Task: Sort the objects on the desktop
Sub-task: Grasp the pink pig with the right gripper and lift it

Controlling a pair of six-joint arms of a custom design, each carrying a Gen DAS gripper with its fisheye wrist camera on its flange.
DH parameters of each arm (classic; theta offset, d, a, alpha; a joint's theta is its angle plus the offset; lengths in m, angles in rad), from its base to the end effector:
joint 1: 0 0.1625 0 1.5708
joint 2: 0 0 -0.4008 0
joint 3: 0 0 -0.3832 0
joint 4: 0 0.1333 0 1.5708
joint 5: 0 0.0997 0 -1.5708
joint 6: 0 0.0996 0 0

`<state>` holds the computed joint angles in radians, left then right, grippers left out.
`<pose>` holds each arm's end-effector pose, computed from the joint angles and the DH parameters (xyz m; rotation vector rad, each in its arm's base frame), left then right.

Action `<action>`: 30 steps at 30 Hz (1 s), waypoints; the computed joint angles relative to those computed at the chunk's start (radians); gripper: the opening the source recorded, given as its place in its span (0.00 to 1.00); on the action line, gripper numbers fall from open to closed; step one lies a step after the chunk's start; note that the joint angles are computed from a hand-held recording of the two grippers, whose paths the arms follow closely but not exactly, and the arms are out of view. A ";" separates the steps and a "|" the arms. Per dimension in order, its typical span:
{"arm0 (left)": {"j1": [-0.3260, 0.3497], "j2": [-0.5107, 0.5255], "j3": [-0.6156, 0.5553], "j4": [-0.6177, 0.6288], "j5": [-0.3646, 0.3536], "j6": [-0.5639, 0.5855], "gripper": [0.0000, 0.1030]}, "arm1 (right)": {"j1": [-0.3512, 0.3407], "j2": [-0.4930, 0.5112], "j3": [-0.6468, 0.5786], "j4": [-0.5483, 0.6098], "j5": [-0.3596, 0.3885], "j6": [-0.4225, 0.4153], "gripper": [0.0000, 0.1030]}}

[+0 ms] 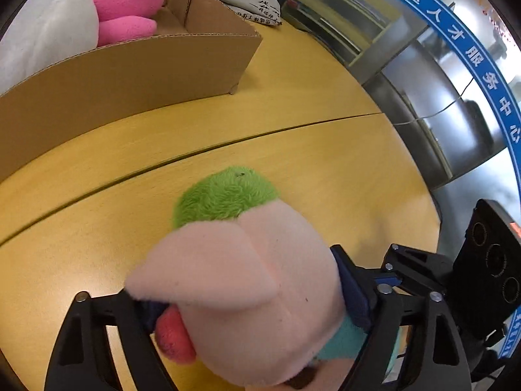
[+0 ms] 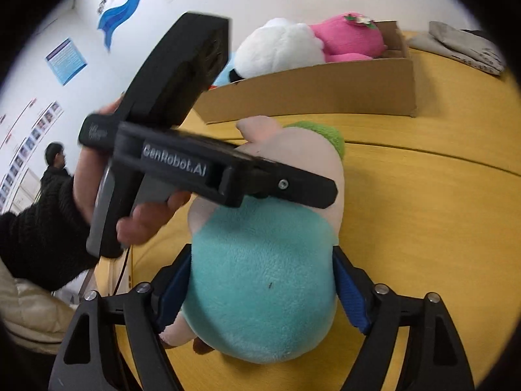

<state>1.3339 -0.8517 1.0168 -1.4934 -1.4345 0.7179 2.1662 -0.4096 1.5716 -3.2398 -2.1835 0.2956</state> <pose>-0.0251 -0.7296 0.2814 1.4194 2.6887 0.4092 0.4256 -0.4928 -0.0523 0.1801 -2.6390 0.9757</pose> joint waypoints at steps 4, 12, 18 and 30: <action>-0.004 -0.025 0.020 0.010 -0.005 0.021 0.77 | 0.044 0.001 -0.023 0.072 -0.083 0.051 0.80; 0.000 -0.032 0.049 0.001 -0.013 0.034 0.78 | 0.068 -0.006 -0.031 0.232 -0.119 0.177 0.79; 0.011 -0.022 -0.017 0.029 -0.060 0.045 0.85 | 0.043 0.020 0.008 0.064 -0.069 0.147 0.75; 0.015 -0.026 -0.010 0.029 -0.060 0.087 0.63 | 0.068 0.034 -0.007 0.064 -0.135 0.184 0.79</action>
